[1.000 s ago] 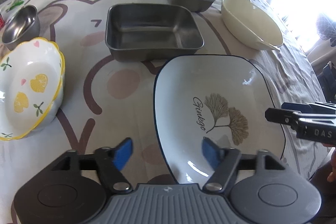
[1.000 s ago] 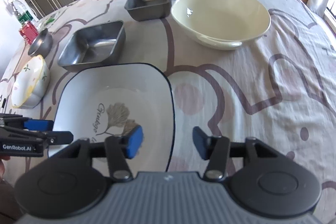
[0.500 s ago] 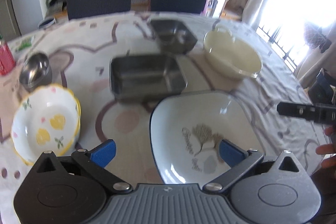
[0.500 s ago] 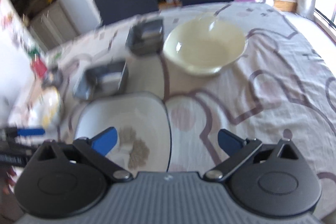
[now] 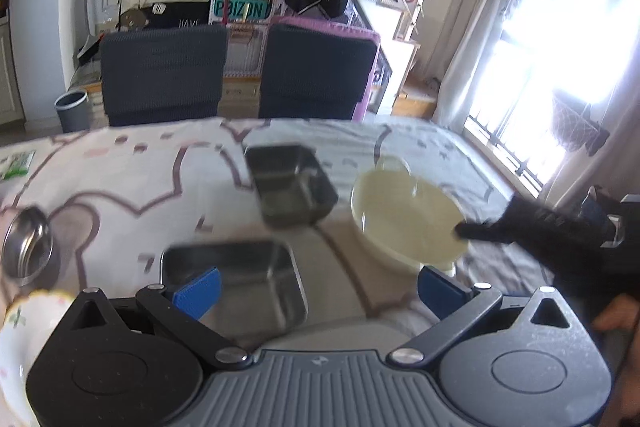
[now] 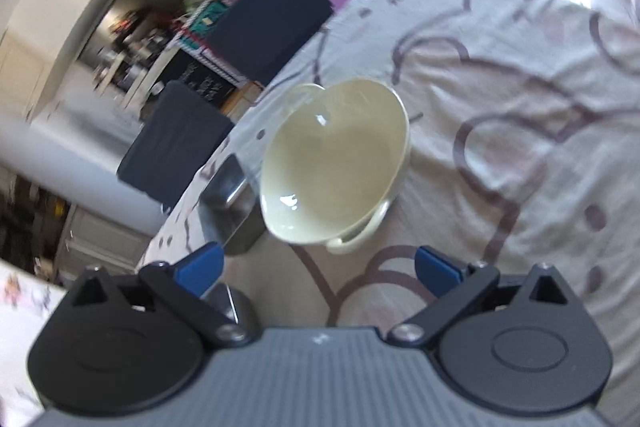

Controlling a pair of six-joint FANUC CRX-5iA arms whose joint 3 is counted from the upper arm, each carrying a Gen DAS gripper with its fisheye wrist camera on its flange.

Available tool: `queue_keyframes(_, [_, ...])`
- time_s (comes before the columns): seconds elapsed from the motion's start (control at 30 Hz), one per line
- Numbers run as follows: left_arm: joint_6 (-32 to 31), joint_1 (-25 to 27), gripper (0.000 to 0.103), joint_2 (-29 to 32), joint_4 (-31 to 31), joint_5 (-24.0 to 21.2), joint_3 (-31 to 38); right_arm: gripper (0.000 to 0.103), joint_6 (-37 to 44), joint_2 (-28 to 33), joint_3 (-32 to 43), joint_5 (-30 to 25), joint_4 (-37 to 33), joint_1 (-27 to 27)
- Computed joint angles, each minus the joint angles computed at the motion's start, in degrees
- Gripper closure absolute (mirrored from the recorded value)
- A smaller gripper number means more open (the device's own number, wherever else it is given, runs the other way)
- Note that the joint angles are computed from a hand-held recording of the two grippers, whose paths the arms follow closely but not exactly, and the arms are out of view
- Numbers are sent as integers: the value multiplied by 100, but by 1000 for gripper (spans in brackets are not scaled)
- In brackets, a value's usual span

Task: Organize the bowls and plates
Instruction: 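Reach both grippers to the cream bowl and close on its handles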

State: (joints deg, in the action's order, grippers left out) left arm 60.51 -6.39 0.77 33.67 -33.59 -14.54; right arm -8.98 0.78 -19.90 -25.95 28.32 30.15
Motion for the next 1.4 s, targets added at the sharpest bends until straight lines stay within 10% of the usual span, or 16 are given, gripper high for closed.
queue_keyframes(0.37, [-483,-156,0,699,517,294,521,72,-169,898,758,-248,-932,-209])
queue_keyframes(0.97, [-891,-440,1,991,729,273,712,88,874,226,290,-899,-895,-595])
queue_keyframes(1.27, [-685,-494,28,2053,1239,-546,1727,91,1077,102,34,-987,-186,-941])
queue_keyframes(1.4, [16,-532,44,2692,726,-1151,2489,73,1845,23,17,-694,-624,-1097])
